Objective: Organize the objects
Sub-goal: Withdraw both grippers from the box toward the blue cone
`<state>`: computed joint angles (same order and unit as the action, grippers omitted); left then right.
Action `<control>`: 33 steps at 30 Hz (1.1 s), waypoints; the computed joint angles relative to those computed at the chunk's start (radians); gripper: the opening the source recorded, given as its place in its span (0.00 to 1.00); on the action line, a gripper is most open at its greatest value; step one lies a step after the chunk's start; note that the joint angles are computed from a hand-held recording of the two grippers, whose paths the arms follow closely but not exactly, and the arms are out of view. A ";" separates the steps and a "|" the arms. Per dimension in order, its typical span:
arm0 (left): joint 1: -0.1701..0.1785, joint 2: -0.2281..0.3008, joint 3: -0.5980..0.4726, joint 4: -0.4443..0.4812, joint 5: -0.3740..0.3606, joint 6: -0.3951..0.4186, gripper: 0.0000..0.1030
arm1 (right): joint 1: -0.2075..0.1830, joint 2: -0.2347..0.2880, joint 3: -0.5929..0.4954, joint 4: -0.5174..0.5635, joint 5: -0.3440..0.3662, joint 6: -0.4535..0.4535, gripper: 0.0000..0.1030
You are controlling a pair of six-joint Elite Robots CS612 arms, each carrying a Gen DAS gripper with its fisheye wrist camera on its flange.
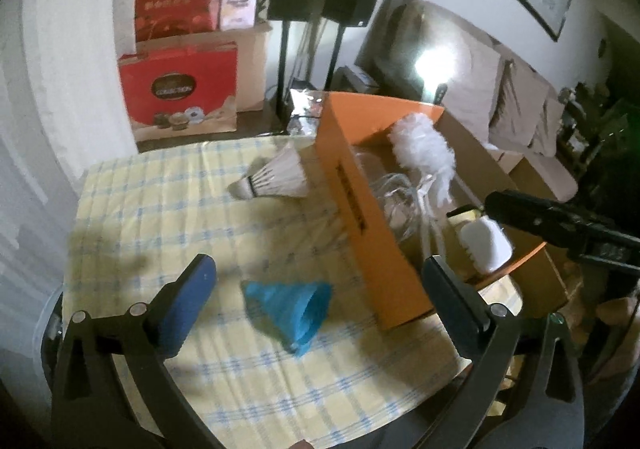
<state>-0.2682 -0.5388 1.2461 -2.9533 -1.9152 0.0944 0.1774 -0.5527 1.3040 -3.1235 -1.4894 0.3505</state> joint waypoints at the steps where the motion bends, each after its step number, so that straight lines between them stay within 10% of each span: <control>1: 0.003 0.000 0.004 0.003 0.000 0.002 1.00 | 0.003 0.000 0.000 -0.001 0.002 -0.004 0.83; 33: 0.083 0.013 0.039 -0.077 0.134 -0.077 1.00 | 0.088 0.105 -0.236 0.194 0.038 -0.190 0.85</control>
